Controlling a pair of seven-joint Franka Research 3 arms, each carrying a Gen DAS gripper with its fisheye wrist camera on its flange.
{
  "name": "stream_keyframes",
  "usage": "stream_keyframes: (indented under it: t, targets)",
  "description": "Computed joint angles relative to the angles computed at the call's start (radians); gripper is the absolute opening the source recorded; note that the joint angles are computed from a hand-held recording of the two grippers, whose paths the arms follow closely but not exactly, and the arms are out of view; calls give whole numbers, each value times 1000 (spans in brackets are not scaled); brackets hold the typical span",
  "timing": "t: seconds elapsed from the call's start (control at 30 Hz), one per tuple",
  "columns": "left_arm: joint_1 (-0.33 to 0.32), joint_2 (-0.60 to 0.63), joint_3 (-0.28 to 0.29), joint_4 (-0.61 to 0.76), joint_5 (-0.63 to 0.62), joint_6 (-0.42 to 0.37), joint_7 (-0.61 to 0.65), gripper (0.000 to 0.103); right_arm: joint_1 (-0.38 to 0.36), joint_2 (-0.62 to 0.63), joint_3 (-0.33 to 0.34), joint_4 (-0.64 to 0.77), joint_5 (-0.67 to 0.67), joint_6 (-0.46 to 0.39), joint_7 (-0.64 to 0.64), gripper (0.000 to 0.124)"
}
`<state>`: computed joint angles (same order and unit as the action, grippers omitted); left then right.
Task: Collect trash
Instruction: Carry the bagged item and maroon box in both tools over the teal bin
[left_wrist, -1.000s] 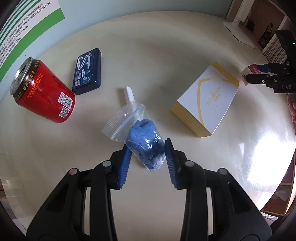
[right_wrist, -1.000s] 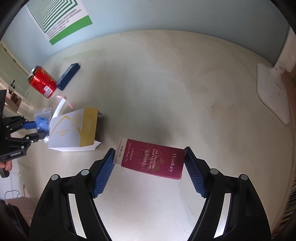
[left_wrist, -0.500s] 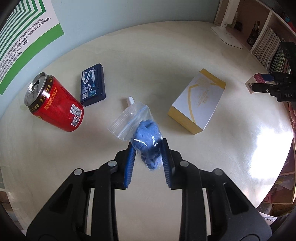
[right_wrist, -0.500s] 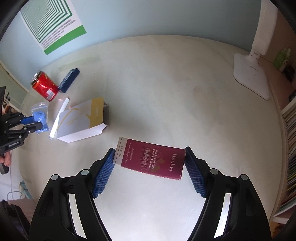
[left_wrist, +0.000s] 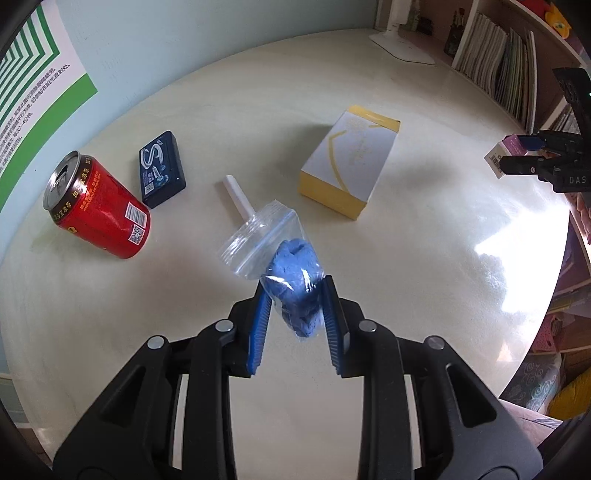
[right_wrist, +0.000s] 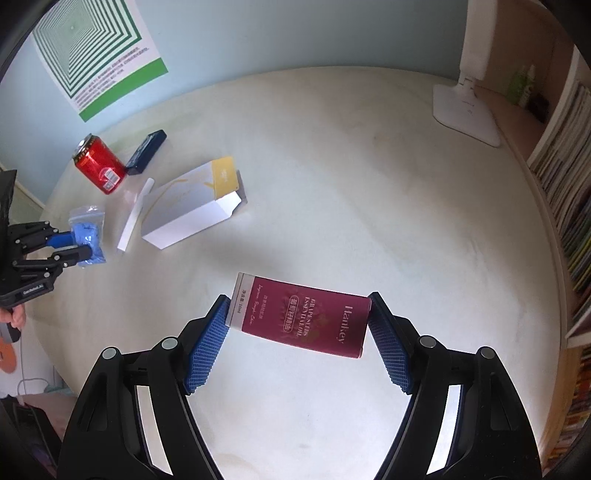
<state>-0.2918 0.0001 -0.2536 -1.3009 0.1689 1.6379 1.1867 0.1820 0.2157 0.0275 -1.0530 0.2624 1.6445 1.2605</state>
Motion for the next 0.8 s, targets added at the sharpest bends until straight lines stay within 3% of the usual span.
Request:
stream_keyframes:
  t: [0.43, 0.8]
  targets:
    - [-36, -28, -25, -51, -60, 59, 175, 25, -14, -380, -9, -505, -49, 194, 140, 75]
    - [-102, 61, -60, 44, -86, 56, 262, 25, -77, -617, -17, -743, -79, 216, 255, 75]
